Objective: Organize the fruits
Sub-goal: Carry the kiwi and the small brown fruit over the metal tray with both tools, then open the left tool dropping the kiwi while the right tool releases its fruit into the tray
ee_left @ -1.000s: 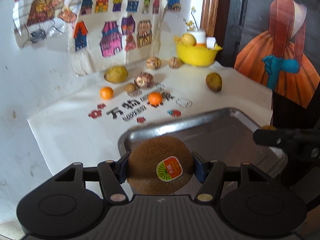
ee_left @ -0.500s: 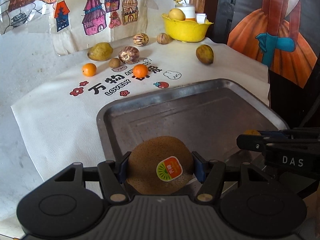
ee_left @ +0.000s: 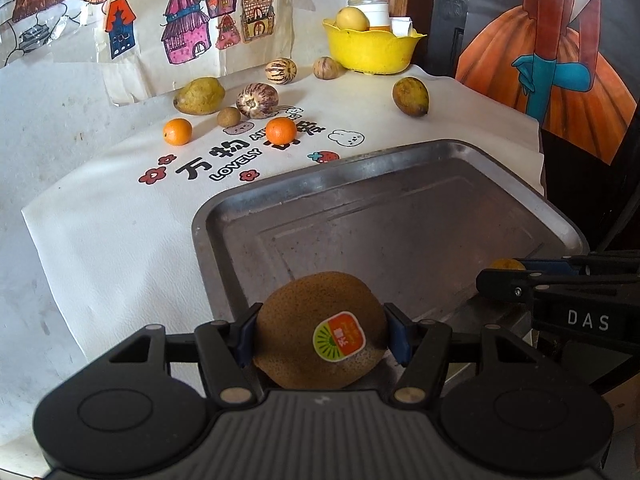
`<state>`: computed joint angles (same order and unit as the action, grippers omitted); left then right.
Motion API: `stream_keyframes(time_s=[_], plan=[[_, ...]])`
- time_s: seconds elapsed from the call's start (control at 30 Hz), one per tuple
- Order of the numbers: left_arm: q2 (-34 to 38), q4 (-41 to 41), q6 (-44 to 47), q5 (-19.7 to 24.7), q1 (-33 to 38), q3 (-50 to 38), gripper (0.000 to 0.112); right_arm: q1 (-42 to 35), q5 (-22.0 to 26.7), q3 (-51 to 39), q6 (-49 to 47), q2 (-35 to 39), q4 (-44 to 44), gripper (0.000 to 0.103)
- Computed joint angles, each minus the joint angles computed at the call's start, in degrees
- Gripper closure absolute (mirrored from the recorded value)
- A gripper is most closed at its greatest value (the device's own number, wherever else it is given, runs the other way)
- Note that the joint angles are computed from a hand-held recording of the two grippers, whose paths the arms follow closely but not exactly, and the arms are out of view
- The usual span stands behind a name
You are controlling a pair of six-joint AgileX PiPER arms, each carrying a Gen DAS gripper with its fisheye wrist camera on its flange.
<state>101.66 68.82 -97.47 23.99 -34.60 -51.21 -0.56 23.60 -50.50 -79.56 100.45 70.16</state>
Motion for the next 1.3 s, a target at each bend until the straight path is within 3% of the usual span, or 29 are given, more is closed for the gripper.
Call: stream_keyframes(time_s=[0.57,0.73,0.93,1.03,1.1,1.3], plan=[[-0.2,0.0,0.0,-0.3,0.1,0.2,0.045,-0.5,1.2,-0.6,1.9,-0.2,-0.9,0.065],[-1.2,3.1,-3.0,0.9,-0.4,0.7,0.036,-0.5,1.6,-0.6,1.7,-0.7,-0.2,0.063],[-2.0,3.4,-2.8,1.7,-0.1,0.5,0.035,-0.6,1.9,-0.7,1.6,-2.3,1.0,0.062],[-2.5,3.4,-2.8,2.1,0.0,0.4,0.032,-0.8,2.2,-0.6,1.4,-3.8,2.0,0.056],[-3.1,4.1,-3.3,2.5,-0.1,0.7,0.03,-1.0,2.6,-0.7,1.8,-4.9,2.2,0.042],[-5.2,5.7,-4.5,4.0,-0.2,1.0,0.023,-0.9,3.5,0.1,0.9,-8.9,4.1,0.017]])
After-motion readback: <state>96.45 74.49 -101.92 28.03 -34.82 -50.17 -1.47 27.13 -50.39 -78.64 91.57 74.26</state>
